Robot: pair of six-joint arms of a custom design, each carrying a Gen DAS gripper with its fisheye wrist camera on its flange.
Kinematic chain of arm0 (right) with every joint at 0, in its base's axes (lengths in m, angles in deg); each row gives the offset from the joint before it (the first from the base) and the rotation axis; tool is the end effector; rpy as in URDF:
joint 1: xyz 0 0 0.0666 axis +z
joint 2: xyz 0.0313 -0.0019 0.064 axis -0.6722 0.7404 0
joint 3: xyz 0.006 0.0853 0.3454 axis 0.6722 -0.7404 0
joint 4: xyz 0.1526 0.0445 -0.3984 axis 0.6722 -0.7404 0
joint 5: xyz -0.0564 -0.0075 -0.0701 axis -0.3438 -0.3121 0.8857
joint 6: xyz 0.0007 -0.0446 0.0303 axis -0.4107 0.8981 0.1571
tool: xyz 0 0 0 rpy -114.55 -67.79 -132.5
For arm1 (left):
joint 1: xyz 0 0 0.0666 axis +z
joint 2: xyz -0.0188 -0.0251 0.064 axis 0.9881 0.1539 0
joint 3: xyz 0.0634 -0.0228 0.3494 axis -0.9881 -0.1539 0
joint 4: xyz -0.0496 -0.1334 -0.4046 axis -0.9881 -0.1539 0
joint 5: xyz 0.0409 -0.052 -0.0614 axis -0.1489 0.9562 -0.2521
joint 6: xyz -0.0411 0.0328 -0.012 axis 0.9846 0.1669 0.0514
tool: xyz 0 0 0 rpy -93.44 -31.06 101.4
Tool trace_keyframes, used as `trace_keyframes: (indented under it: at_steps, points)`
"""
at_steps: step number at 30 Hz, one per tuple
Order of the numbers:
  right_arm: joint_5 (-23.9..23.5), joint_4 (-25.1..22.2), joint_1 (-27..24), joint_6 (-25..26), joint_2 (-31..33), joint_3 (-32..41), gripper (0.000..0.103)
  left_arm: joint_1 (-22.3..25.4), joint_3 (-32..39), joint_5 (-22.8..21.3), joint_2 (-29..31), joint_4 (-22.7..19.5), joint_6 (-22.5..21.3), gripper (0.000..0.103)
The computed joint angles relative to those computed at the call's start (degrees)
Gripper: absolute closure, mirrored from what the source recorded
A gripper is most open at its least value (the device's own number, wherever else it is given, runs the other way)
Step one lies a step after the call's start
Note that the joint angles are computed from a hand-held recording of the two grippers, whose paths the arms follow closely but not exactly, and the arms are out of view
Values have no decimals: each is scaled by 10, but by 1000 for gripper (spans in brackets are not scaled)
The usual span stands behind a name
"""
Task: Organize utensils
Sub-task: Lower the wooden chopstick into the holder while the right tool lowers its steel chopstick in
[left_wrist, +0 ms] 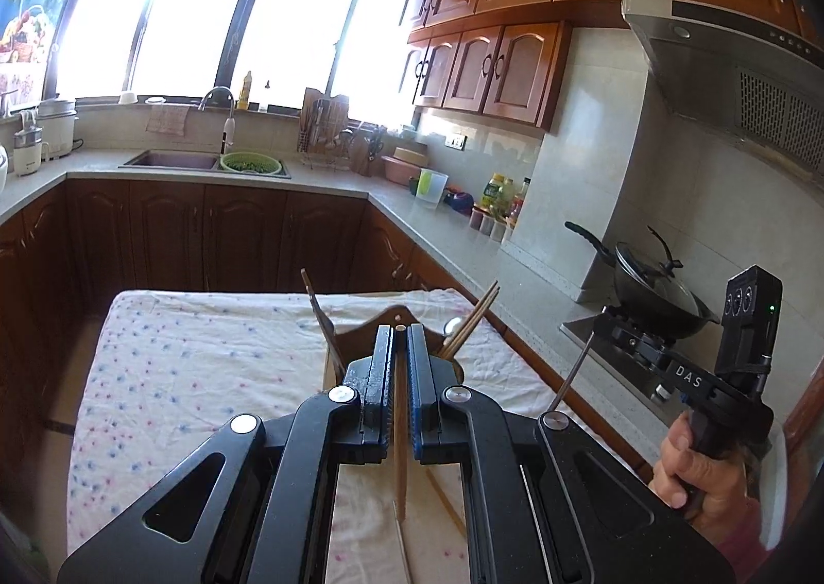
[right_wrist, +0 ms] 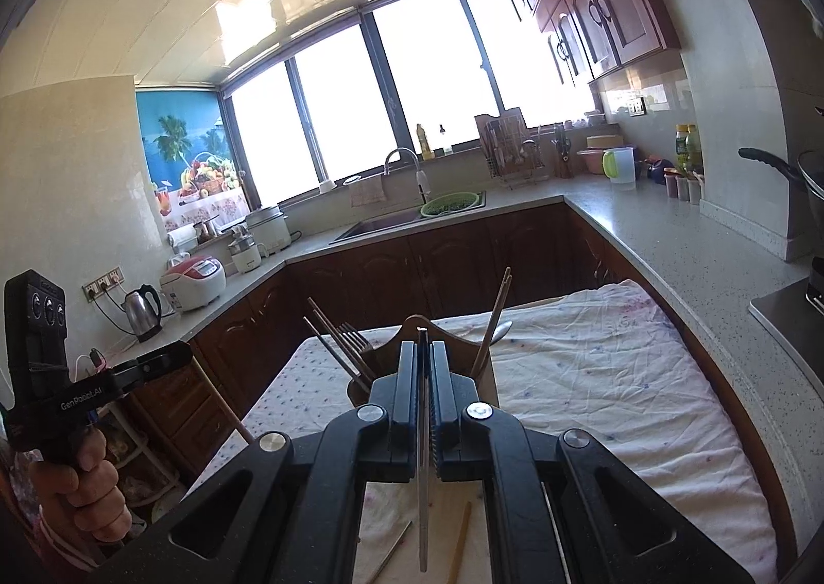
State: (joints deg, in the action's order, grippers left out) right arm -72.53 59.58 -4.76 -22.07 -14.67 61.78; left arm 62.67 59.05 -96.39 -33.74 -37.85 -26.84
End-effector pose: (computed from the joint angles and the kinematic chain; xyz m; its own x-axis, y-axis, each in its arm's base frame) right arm 0.4122 0.3171 0.4951 -0.3920 0.0505 -0.9186 -0.5511 0.7866 0.2784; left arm 0.3383 -0.1074 0.5445 -0.3676 -0.2138 -0.9051 0.0507 0.9672 -0.2491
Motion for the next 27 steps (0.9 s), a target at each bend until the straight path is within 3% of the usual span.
trace_keyframes:
  at_steps: [9,15,21,27]
  points:
    - [17,25,-9,1,73,100,99,30,89,-12,69,45,-44,99]
    - [36,39,-15,-5,128,164,99,53,132,-20,123,69,-45,99]
    - [46,55,-21,-14,162,180,99,62,119,-24,147,83,-20,99]
    - [66,83,-17,-18,165,145,99,55,81,-33,152,94,-2,99]
